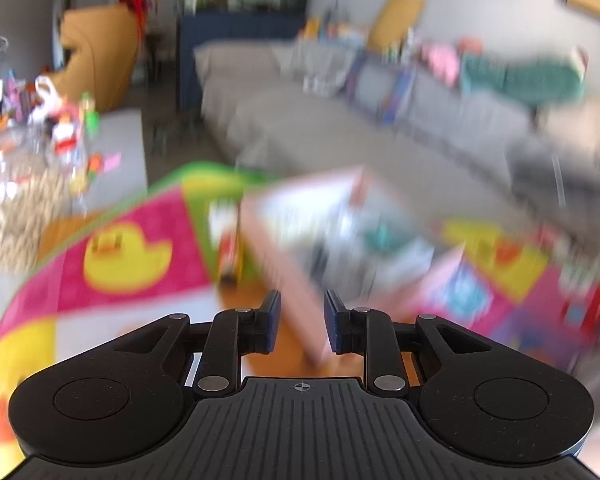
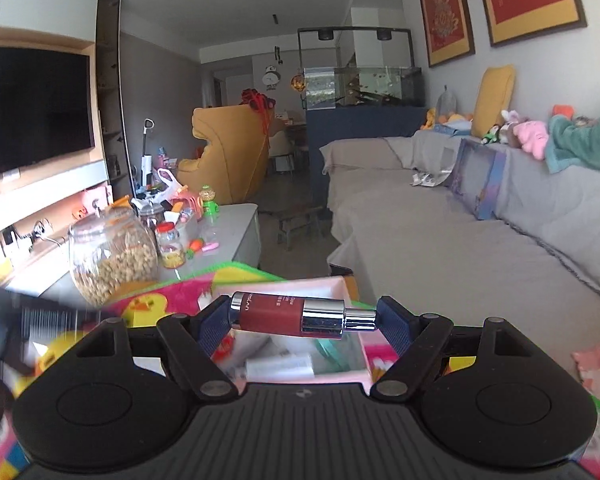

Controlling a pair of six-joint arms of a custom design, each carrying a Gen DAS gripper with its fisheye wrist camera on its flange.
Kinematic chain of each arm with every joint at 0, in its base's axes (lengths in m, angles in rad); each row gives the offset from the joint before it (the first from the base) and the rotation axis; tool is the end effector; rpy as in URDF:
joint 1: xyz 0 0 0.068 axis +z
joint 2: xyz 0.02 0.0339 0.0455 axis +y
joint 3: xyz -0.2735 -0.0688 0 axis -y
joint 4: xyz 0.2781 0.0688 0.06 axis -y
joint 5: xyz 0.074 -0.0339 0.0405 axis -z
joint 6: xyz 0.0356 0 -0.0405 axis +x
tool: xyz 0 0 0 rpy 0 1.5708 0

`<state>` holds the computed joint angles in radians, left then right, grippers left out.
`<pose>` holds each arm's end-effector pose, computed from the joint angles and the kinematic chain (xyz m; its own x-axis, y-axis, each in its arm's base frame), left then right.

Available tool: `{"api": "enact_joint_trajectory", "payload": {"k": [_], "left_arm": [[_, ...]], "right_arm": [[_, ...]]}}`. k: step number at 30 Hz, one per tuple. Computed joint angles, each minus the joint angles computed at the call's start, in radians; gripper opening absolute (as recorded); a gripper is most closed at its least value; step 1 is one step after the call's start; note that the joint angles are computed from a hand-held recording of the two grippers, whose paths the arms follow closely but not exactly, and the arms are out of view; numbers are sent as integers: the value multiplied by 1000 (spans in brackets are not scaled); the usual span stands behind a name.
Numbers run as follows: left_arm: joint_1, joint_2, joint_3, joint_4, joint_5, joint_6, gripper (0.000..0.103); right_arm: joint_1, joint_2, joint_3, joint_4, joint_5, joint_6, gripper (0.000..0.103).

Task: Organize rigid objects
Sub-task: 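Drop the bag into the pink box with the left tool while the right tool drops the lipstick in, then grasp the white charger with the left tool while the right tool grasps the orange oil bottle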

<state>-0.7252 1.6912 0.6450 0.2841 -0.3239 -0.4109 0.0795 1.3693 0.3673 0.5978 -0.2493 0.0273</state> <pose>0.2485 -0.2051 0.1000 -0.6560 0.0755 -0.7509 0.2121 0.9733 -0.0875 0.2638 0.0298 0.1368 -0.4002 -0.0053 -0.9164 -0.2923 0.9485 0.1221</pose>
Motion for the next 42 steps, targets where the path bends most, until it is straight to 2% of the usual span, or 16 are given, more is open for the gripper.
{"api": "enact_joint_trajectory", "payload": {"k": [3, 5, 7, 11, 15, 21, 23, 25, 28, 30, 31, 32, 37, 39, 42], "left_arm": [[36, 39, -64, 65, 57, 3, 26], [83, 72, -92, 120, 90, -13, 26], [144, 113, -114, 198, 145, -22, 26], [243, 220, -71, 311, 234, -42, 26], [287, 292, -34, 398, 237, -79, 26], [330, 292, -116, 477, 256, -103, 26], [341, 286, -172, 520, 261, -112, 26], [357, 281, -237, 588, 282, -120, 26], [383, 285, -319, 699, 312, -126, 26], [400, 297, -352, 762, 327, -133, 26], [413, 310, -362, 793, 344, -140, 26], [427, 321, -370, 821, 363, -148, 26], [460, 363, -376, 890, 402, -172, 26], [460, 380, -377, 917, 405, -179, 26], [444, 379, -381, 920, 398, -190, 26]], "right_arm": [[16, 148, 226, -154, -46, -21, 82], [61, 230, 340, -245, 35, -17, 82], [102, 292, 404, -300, 83, -5, 82], [152, 385, 470, -341, 92, -32, 82], [254, 478, 589, -408, 160, -91, 82], [383, 785, 1071, -729, 182, -80, 80], [422, 914, 1254, -816, 232, -99, 74], [462, 1063, 1454, -893, 339, -141, 70], [496, 1270, 1741, -1033, 477, -193, 50], [501, 1354, 1857, -1098, 518, -216, 45], [505, 1389, 1905, -1122, 537, -227, 39], [510, 1395, 1902, -1114, 552, -242, 37], [535, 1247, 1615, -948, 553, -354, 36], [543, 1194, 1546, -954, 520, -362, 33], [540, 1138, 1500, -1039, 426, -295, 32]]}}
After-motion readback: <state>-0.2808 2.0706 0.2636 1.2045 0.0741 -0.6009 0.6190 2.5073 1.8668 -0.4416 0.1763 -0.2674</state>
